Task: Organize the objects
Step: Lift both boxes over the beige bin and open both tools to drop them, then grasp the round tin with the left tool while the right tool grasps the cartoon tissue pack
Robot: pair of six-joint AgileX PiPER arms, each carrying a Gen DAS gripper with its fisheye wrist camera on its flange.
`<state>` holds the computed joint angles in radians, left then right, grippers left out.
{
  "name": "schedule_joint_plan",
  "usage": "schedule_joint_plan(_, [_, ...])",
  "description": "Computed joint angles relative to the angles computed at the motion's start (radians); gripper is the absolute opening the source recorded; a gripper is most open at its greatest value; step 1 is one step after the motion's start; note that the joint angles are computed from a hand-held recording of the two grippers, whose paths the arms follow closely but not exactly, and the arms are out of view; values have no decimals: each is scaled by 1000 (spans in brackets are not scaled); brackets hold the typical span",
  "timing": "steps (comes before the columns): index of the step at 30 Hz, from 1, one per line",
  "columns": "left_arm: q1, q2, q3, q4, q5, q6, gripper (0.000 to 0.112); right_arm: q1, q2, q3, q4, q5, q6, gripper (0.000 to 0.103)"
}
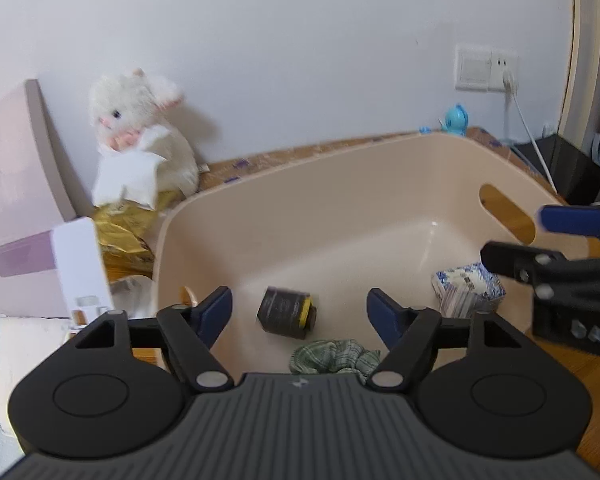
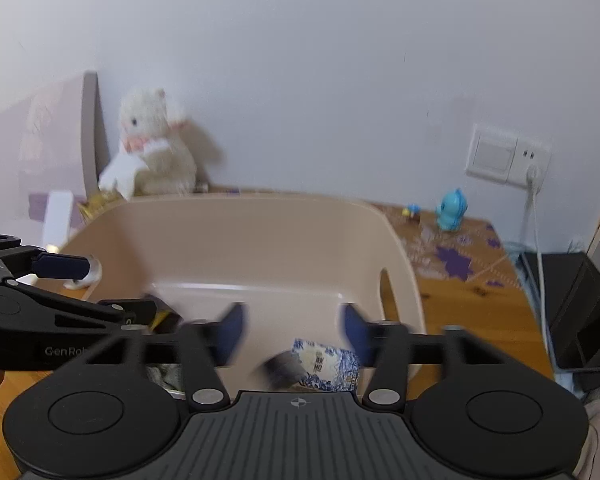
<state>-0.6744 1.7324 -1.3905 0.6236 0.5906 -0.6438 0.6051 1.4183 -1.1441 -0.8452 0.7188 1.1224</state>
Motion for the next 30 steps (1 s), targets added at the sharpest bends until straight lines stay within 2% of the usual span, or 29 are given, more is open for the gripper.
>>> schedule_joint_plan(1, [-7,-15,10,17,6,-25,81,13,-20,8,-14,9,12,77])
schedule_joint_plan(3, [-20,-48,36,48,19,-68,83,40,-60,19,-26,34,18,79])
schedule_joint_plan(5, [-37,-85,70,73,33,-103,84,73,-100,36,-39,63,27,93])
schedule_joint_plan(7, [-44,-120,106,84,38,-124,88,115,-145,62,-61,102,44,103])
schedule_joint_plan(14, [-82,-241,259,124,43,-202,92,225,-259,166,-54,216,45,103])
schedule_joint_plan(21, [-142,-302,353,115,52,-236,93,232,-315,310,-1,207,81,103])
schedule_joint_plan(26, [-123,-300,383,-51,9,-129,96,235,-297,393,22,183,111,103])
schedule_joint_plan(30, [-123,-264,401,-83,-21,-105,96,206,-272,431,54,121,115,103])
